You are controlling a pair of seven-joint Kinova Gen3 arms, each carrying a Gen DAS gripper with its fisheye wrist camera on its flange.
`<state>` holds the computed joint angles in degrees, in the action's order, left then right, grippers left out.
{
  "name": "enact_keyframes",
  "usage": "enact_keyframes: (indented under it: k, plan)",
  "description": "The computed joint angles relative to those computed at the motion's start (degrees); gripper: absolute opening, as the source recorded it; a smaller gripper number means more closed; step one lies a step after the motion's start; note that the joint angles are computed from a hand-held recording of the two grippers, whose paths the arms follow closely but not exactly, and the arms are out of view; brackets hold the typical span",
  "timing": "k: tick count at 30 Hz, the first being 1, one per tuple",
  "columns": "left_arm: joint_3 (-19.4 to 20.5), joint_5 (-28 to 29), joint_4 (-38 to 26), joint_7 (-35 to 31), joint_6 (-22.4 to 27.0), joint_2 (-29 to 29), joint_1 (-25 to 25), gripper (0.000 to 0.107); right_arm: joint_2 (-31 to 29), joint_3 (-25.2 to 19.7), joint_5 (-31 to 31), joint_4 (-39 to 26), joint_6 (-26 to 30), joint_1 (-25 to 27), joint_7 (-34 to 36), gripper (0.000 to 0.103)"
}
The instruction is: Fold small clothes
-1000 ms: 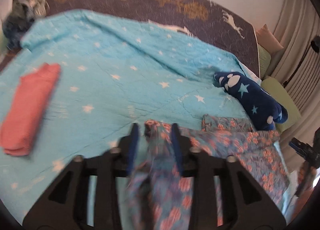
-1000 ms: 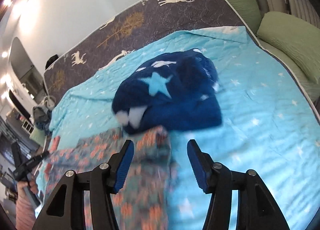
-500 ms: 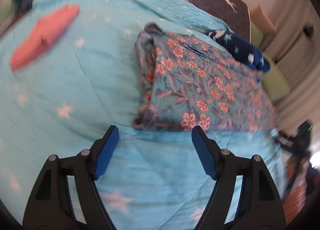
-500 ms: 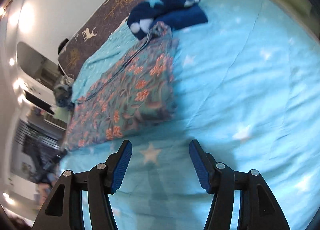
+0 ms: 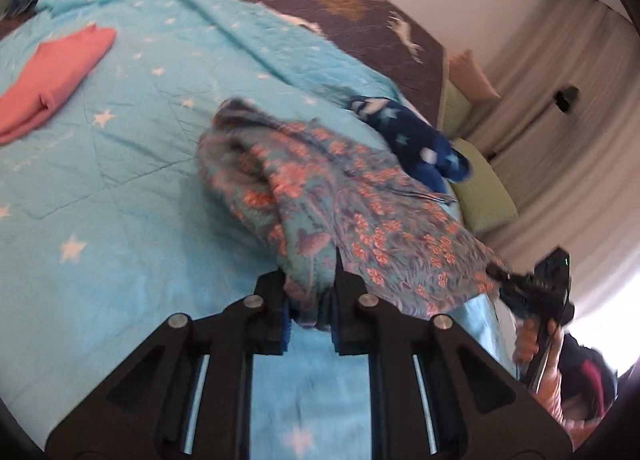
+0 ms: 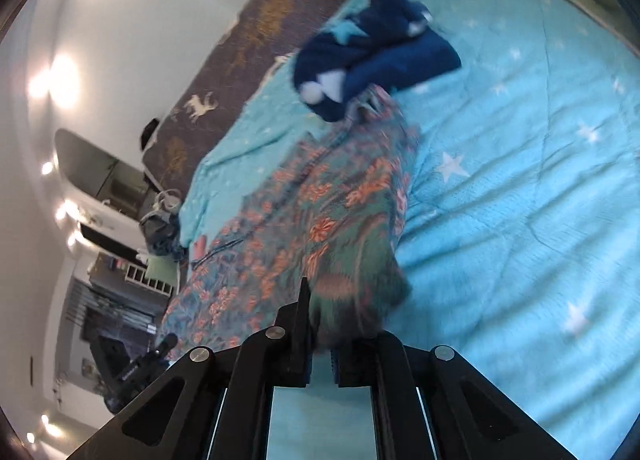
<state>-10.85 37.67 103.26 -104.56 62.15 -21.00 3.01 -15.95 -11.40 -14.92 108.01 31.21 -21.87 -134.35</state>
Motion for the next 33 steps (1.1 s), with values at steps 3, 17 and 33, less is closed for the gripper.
enact_keyframes:
  k: [3, 17, 33]
  plan:
    - [0.06, -3.03, -0.22, 0.48, 6.15, -5.20, -0.79, 0.016, -5.20, -4.48, 1.63, 0.26, 4.22, 1.86, -1.99, 0.005]
    - [5.79, -23.51, -3.46, 9.97, 20.03, -16.51, -1.23, 0.031, -17.90, -20.49, 7.04, -1.34, 36.48, 6.91, -18.32, 0.015]
    - [6.37, -20.33, -6.50, -1.62, 7.79, -0.58, 5.14, 0.050, 3.16, -20.07, 22.80, -13.93, 29.71, 6.34, 2.75, 0.044]
